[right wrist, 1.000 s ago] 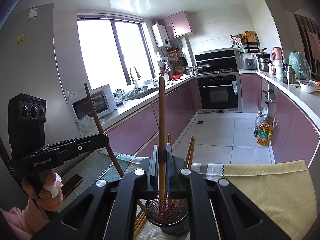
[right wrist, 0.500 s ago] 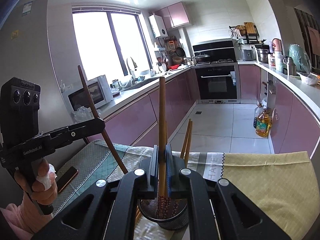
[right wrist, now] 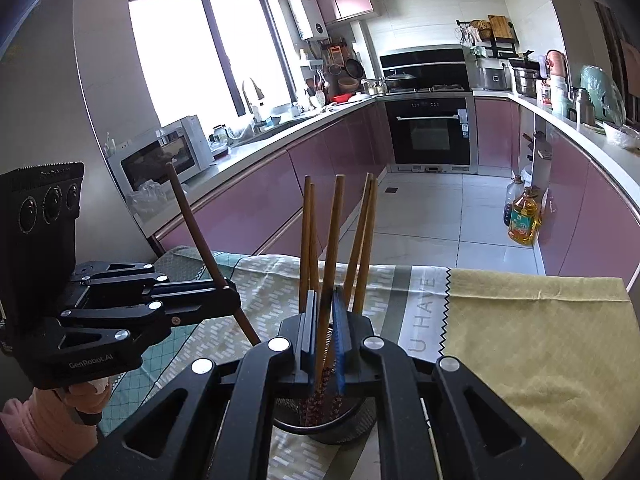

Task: Organize utensils
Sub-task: 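Lower both held chopsticks into the mesh cup, then open both tools to release the chopsticks in the mesh cup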

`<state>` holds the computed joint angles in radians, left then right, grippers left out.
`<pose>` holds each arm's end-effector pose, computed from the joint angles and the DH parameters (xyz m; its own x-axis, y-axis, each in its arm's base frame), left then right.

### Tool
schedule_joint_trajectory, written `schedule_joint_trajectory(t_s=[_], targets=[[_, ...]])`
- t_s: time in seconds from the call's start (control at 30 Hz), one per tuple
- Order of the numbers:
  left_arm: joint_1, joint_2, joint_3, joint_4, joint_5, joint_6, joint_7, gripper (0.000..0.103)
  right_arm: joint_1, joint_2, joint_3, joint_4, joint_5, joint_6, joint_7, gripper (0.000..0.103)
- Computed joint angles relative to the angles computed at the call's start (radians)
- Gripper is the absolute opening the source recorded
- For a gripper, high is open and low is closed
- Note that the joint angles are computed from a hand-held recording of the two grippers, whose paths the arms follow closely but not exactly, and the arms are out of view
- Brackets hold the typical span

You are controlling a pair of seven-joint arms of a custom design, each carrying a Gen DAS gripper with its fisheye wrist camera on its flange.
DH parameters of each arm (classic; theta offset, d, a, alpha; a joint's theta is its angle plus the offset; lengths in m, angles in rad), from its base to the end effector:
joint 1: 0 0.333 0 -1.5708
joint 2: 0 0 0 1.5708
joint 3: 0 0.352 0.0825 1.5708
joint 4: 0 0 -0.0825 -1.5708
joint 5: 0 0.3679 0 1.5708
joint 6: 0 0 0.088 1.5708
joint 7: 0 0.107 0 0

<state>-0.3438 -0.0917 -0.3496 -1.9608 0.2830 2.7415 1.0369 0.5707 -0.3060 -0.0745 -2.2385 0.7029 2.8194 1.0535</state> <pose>0.4221 -0.3772 0.6553 -0.4196 -0.9010 0.1107 -0.6096 0.1894 -0.7697 0.4403 0.1963 0.6289 0.5253 -0.8077 -0.2678 -0.6042 -0.1324 -0.7858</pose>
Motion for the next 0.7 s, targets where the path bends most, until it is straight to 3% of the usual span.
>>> schedule_joint_trajectory(t_s=[0.27,0.37,0.43,0.7], targets=[[-0.003,0.030,0.013,-0.009,0.012,0.006,-0.043,0.008,-0.002,0.009,0.000,-0.002,0.035,-0.001,-0.016,0.008],[0.004,0.014,0.016,-0.041,0.029,0.040,-0.090,0.018,0.003,-0.005,0.000,-0.013,0.048,0.006,-0.029,0.013],[0.016,-0.002,0.012,-0.068,0.048,0.061,-0.133,0.019,0.014,-0.020,-0.005,-0.026,0.062,0.012,-0.042,0.019],[0.148,-0.158,-0.074,-0.234,0.192,0.158,-0.337,0.039,0.101,-0.129,-0.042,-0.115,0.091,0.045,-0.114,0.037]])
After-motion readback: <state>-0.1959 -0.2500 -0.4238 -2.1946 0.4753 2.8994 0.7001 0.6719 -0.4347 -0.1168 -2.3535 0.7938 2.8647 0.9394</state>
